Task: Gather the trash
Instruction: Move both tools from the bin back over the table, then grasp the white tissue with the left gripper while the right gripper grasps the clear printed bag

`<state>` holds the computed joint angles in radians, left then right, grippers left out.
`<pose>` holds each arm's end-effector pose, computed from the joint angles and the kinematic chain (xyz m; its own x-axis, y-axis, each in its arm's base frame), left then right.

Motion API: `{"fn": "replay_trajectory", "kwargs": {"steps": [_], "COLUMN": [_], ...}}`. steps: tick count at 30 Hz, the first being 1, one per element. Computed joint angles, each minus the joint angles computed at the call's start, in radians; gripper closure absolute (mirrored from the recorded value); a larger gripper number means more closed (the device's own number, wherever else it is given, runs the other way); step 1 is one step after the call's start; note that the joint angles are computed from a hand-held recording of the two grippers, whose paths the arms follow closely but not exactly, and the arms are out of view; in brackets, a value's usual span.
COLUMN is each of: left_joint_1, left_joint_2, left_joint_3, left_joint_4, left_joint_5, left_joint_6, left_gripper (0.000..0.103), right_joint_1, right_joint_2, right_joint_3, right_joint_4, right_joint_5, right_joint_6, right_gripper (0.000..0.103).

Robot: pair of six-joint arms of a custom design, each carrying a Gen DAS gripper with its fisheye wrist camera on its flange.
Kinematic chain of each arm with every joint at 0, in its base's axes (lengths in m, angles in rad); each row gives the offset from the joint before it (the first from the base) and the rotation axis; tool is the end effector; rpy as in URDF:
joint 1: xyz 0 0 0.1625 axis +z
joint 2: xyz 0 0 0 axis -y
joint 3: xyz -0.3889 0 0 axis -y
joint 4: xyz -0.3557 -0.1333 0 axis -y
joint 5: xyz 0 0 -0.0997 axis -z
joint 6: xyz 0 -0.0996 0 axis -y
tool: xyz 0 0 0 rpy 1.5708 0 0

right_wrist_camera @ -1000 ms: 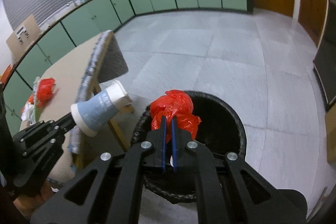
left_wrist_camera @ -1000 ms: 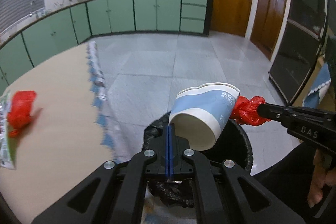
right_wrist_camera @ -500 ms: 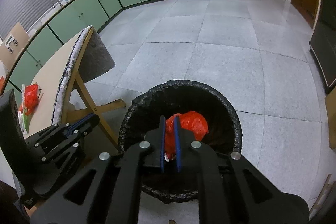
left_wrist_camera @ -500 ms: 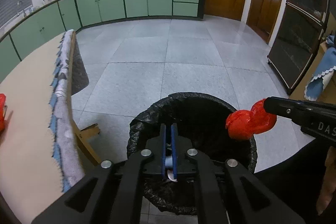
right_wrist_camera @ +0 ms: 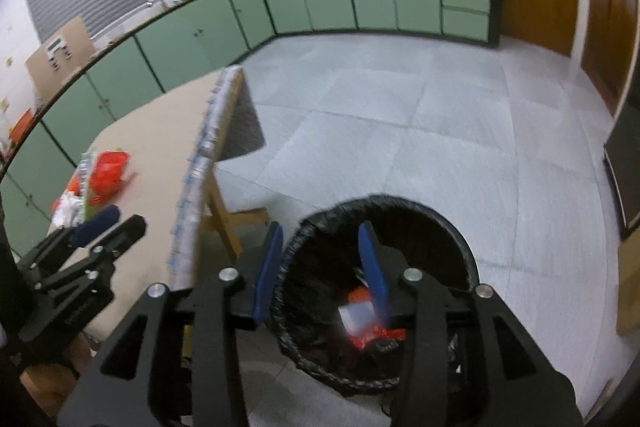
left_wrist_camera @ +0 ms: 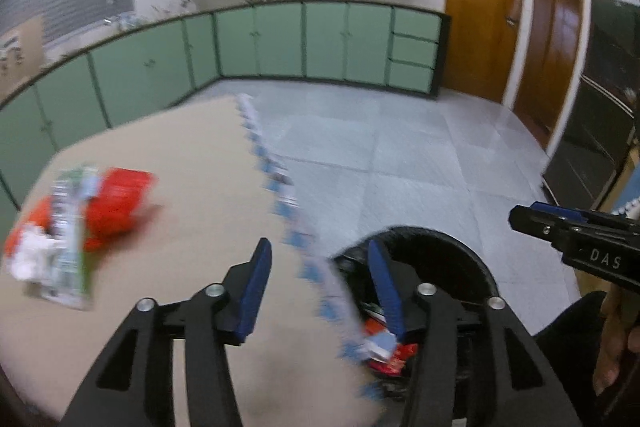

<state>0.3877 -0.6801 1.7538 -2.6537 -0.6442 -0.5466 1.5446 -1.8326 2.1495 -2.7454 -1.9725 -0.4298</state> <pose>-0.4493 -0.4135 0.0355 -0.6810 0.2761 -0.6783 0.6693 0.6105 -0.4235 0.0846 -0.3742 0.4427 -0.8365 0.0182 0.5477 -0.3646 0.7277 -0.5810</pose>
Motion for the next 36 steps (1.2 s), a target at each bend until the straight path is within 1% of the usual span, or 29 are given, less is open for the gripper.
{"fn": "replay_trajectory", "kwargs": {"steps": [4,7,9,11,14,19,22,26,27,29,30,31,34,36], "left_joint_1": [-0.017,-0.026,-0.028,-0.027,-0.011,0.023,0.056,0.104,0.121,0.139,0.155,0.17,0.202,0.219], "left_joint_2": [-0.133,-0.245,-0.328,-0.406,-0.501,-0.601,-0.617,-0.588,-0.566,-0.536,-0.513,-0.494,-0.455,-0.443], "left_joint_3": [0.112,0.193,0.243,0.285,0.324,0.363,0.382,0.397,0.399,0.4,0.397,0.391,0.375,0.368], "left_joint_4": [0.064,0.18,0.299,0.421,0.548,0.666,0.607,0.415,0.328,0.242,0.173,0.132,0.063,0.043], "left_joint_5": [0.085,0.156,0.198,0.226,0.263,0.311,0.33,0.327,0.32,0.316,0.309,0.303,0.291,0.284], "left_joint_6": [-0.098,-0.22,-0.33,-0.44,-0.547,-0.638,-0.593,-0.432,-0.356,-0.283,-0.225,-0.185,-0.108,-0.081], "left_gripper": [0.047,0.044,0.044,0.043,0.043,0.04,0.04,0.04,0.04,0.04,0.04,0.04,0.04,0.04], "right_joint_1": [0.091,0.155,0.192,0.23,0.275,0.33,0.345,0.362,0.365,0.37,0.374,0.373,0.375,0.376], "right_joint_2": [0.049,0.102,0.135,0.18,0.248,0.357,0.418,0.497,0.52,0.552,0.571,0.583,0.619,0.64], "right_joint_3": [-0.006,-0.01,-0.014,-0.021,-0.036,-0.068,-0.086,-0.114,-0.124,-0.135,-0.141,-0.146,-0.16,-0.169], "right_joint_4": [-0.001,-0.004,-0.012,-0.02,-0.036,-0.073,-0.1,-0.127,-0.13,-0.139,-0.146,-0.148,-0.154,-0.159], "right_joint_5": [-0.011,-0.017,-0.021,-0.018,-0.017,-0.001,0.01,0.011,0.011,0.009,0.006,0.009,0.015,0.017], "right_joint_6": [0.006,0.018,0.023,0.024,0.026,0.025,0.028,0.031,0.032,0.031,0.03,0.028,0.033,0.038], "right_gripper": [0.06,0.059,0.059,0.059,0.059,0.059,0.059,0.059,0.059,0.059,0.059,0.059,0.059,0.059]}}
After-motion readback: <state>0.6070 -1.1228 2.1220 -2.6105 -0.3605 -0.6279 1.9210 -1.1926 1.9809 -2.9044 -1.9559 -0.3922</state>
